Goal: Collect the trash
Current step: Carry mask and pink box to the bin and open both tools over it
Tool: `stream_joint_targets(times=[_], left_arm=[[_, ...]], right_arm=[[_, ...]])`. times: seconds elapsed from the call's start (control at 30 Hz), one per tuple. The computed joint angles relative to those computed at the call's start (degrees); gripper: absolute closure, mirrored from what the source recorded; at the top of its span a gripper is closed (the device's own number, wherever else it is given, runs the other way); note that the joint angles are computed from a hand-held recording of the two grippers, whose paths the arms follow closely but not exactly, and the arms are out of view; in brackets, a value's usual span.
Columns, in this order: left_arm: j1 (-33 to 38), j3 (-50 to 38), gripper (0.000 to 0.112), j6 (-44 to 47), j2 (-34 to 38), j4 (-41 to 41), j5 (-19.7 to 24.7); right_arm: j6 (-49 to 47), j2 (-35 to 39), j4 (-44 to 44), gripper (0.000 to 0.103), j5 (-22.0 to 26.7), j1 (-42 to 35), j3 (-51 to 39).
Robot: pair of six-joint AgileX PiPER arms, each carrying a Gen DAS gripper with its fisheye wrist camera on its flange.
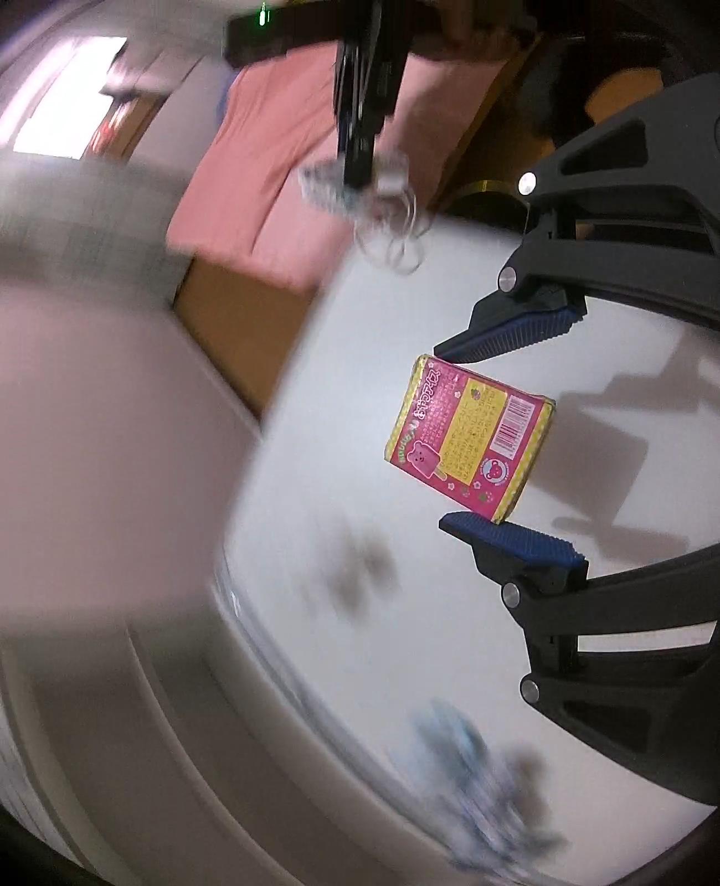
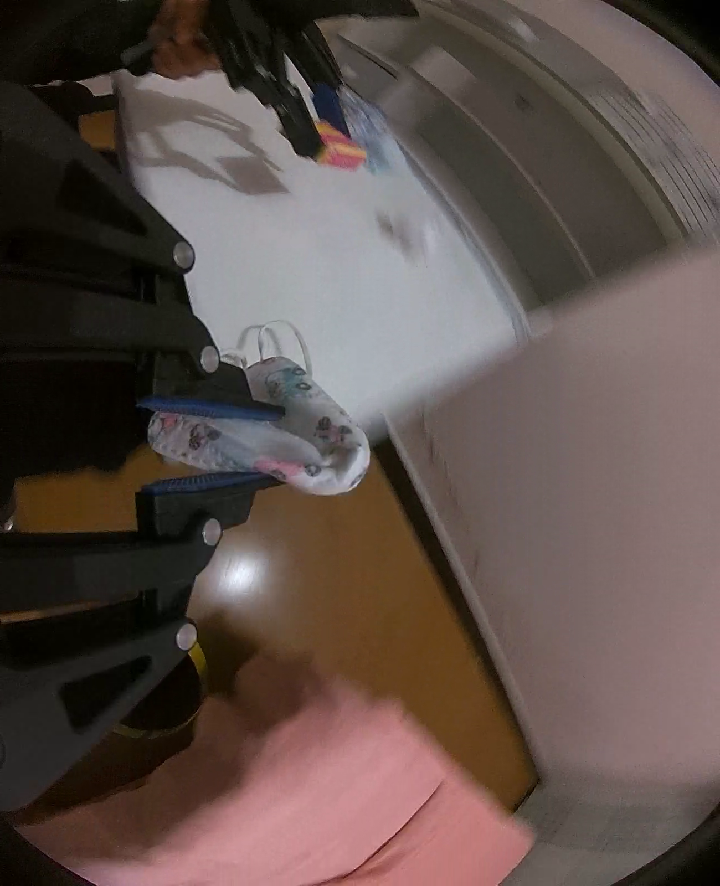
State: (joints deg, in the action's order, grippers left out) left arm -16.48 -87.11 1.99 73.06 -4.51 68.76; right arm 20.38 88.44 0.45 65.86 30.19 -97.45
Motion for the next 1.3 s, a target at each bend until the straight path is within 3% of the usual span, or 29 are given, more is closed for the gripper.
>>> stream_joint_targets(times=[0.07, 0.17, 0.33, 0.47, 0.67, 0.93, 0.97, 1.07, 1.3], left_arm=[[-11.2, -3.8, 0.058, -5.1, 5.1, 3.2, -2.2], [-21.9, -9.1, 0.058, -9.1, 12.8, 5.3, -5.1], [-30.1, -15.7, 0.058, -9.5, 26.4, 3.0, -8.5], [-33.4, -20.8, 0.058, -9.8, 37.2, 3.0, -10.2], [-33.1, -26.9, 0.058, -8.9, 47.7, -0.2, -9.6], [-33.5, -34.9, 0.058, -11.3, 54.6, -1.3, -5.2], [-33.7, -35.6, 0.058, -11.3, 55.1, -1.2, -4.9], [-33.9, -36.1, 0.058, -11.0, 55.6, -1.7, -4.5], [-34.8, -41.0, 0.058, -9.3, 59.0, -3.0, -2.7]], right_arm=[[-1.6, -4.8, 1.2, 0.085, -1.6, -6.4, 7.0], [-5.5, -10.8, 3.0, 0.085, -2.9, -17.0, 16.7], [-14.8, -13.5, 6.7, 0.085, -6.3, -33.2, 31.4], [-21.0, -10.7, 9.3, 0.085, -10.2, -40.5, 38.7], [-26.3, -5.7, 10.7, 0.085, -15.6, -44.7, 43.7], [-28.3, -1.8, 11.9, 0.084, -19.0, -45.2, 43.3], [-29.0, -1.8, 12.4, 0.078, -19.4, -45.6, 43.8], [-29.3, -2.1, 12.7, 0.042, -20.0, -46.1, 43.5], [-28.6, -3.0, 12.2, 0.041, -19.9, -46.0, 42.2]])
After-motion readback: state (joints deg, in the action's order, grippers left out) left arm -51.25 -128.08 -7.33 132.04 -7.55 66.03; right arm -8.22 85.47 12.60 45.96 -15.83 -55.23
